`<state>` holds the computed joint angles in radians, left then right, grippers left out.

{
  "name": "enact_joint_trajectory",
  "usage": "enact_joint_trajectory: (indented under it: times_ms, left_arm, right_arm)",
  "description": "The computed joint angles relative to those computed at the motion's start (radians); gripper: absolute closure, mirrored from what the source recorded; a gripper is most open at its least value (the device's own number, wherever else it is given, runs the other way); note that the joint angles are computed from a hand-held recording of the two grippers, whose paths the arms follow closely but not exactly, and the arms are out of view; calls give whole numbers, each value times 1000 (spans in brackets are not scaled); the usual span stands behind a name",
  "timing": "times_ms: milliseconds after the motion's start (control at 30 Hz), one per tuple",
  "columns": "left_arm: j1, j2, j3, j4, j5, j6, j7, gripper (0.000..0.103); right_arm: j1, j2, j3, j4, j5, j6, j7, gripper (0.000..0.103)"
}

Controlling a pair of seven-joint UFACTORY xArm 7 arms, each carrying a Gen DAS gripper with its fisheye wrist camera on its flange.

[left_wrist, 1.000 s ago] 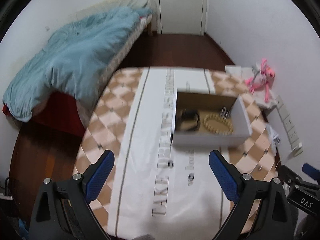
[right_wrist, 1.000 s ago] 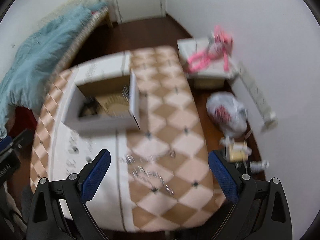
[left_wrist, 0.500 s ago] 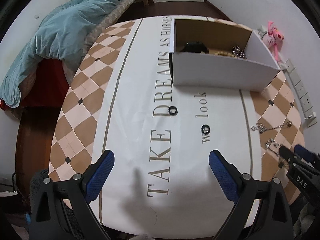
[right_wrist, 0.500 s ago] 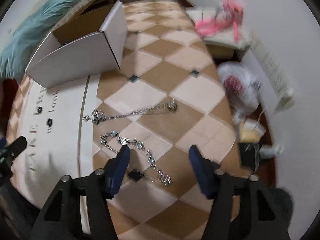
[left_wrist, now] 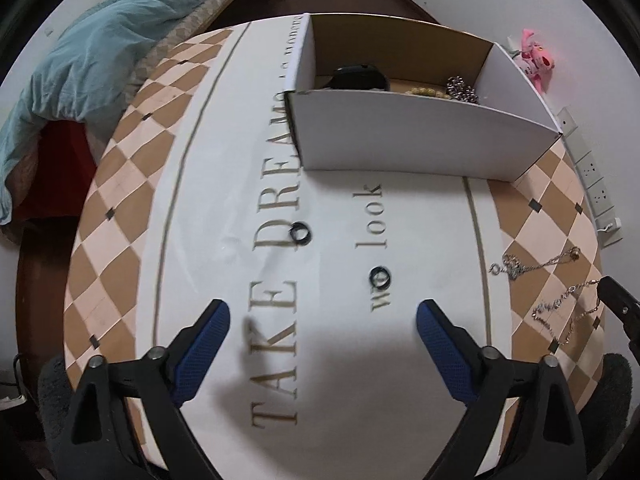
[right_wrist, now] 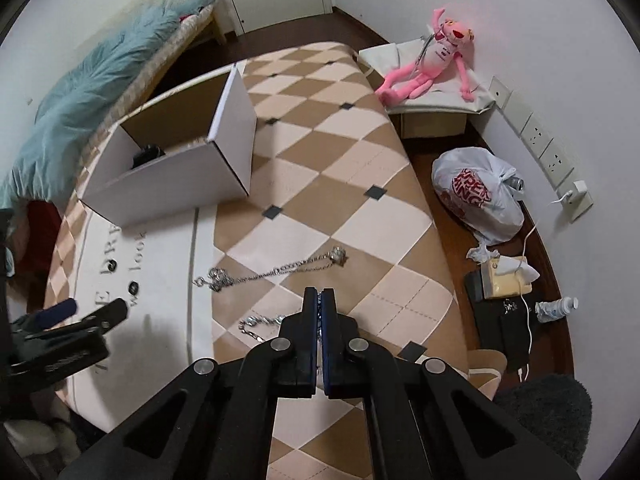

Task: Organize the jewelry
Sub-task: 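Grasp the small silver ring with the left tool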

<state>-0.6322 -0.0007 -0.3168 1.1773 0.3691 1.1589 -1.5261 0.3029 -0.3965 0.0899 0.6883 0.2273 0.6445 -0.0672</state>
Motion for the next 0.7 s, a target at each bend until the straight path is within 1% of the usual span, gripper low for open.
enact_joint_trajectory:
  times_ms: [33, 67, 100, 167, 200, 267, 300, 367, 700]
  left_arm:
    - [1, 8, 1, 5, 2, -4, 8, 17]
    - [2, 14, 3, 8, 2, -12, 16, 24]
    - [2, 20, 5, 12, 1, -19, 26, 28]
    - [3, 35, 10, 19, -4, -32, 45, 47]
    - [2, 44, 12, 24, -5, -36, 53, 53]
    - [-3, 46, 15, 21, 11, -58, 56, 72]
    - [-4, 47, 17, 21, 16, -67, 59, 76]
    - [-6, 54, 19, 25, 24, -76, 71, 93]
    - [-17, 33, 18, 18, 66, -86, 50, 94]
  right_arm:
    - [0, 0, 2, 2, 0, 1, 5, 102]
    - [0, 0, 5, 3, -1, 4, 11, 102]
    - [-1, 2, 6, 4, -4, 5, 17, 102]
    - [0, 8, 5, 7, -2, 5, 21, 102]
    - [1, 11, 3, 8, -1, 6, 20, 102]
    - [2, 13, 5, 9, -1, 8, 23, 102]
    - [3, 12, 3, 9, 0, 8, 19, 102]
    - [5, 8, 4, 9, 0, 8, 18, 102]
    - [19, -28, -10, 18, 31, 29, -3, 103]
